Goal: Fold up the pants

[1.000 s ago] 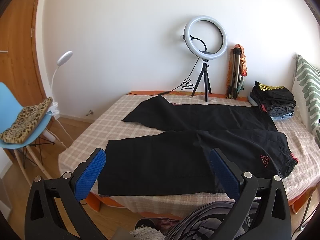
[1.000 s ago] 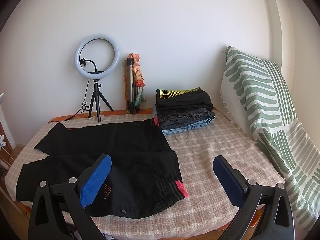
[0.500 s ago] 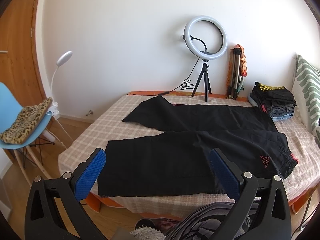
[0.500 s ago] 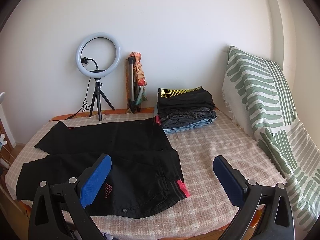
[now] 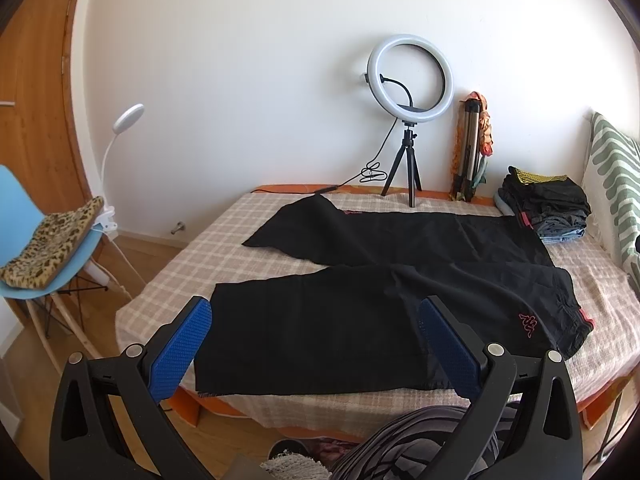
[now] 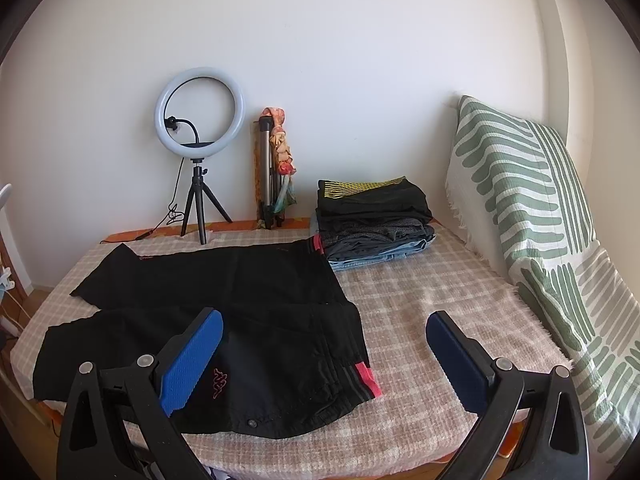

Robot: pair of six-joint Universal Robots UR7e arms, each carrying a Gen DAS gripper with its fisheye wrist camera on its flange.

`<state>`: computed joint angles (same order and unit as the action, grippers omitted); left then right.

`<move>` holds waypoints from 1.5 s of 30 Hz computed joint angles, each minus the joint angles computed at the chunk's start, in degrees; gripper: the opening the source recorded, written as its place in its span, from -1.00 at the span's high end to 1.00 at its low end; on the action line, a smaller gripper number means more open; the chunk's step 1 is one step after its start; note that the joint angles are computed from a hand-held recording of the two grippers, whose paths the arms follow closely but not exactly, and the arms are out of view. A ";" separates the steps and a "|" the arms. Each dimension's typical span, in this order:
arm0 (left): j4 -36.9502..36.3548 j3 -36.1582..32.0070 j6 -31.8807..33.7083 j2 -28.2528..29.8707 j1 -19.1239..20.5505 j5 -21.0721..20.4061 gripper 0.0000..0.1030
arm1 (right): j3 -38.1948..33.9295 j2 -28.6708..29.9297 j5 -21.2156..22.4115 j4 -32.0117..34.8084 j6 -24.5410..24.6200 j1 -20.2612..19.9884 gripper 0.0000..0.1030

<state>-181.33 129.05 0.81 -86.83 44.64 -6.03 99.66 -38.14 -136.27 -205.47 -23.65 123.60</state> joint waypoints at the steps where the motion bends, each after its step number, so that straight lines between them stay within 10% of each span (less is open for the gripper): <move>1: -0.03 0.01 0.01 0.01 0.00 0.03 -0.99 | -0.02 0.04 -0.05 -0.08 -0.06 0.02 -0.99; 29: -0.57 -0.27 1.06 0.19 0.34 0.26 -0.99 | -0.21 0.14 0.07 0.42 -0.06 0.01 -0.99; 40: -13.62 -1.40 17.14 3.13 1.77 0.84 -0.99 | 0.09 0.36 3.40 1.18 -3.07 -1.04 -0.99; 45: -27.07 -2.13 35.17 5.01 3.33 0.92 -0.99 | 0.87 0.48 7.64 2.22 -11.05 -2.75 -0.99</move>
<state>-208.40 126.93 35.98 -81.82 47.97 -5.10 100.53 -37.66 -128.63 -203.24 -34.70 120.86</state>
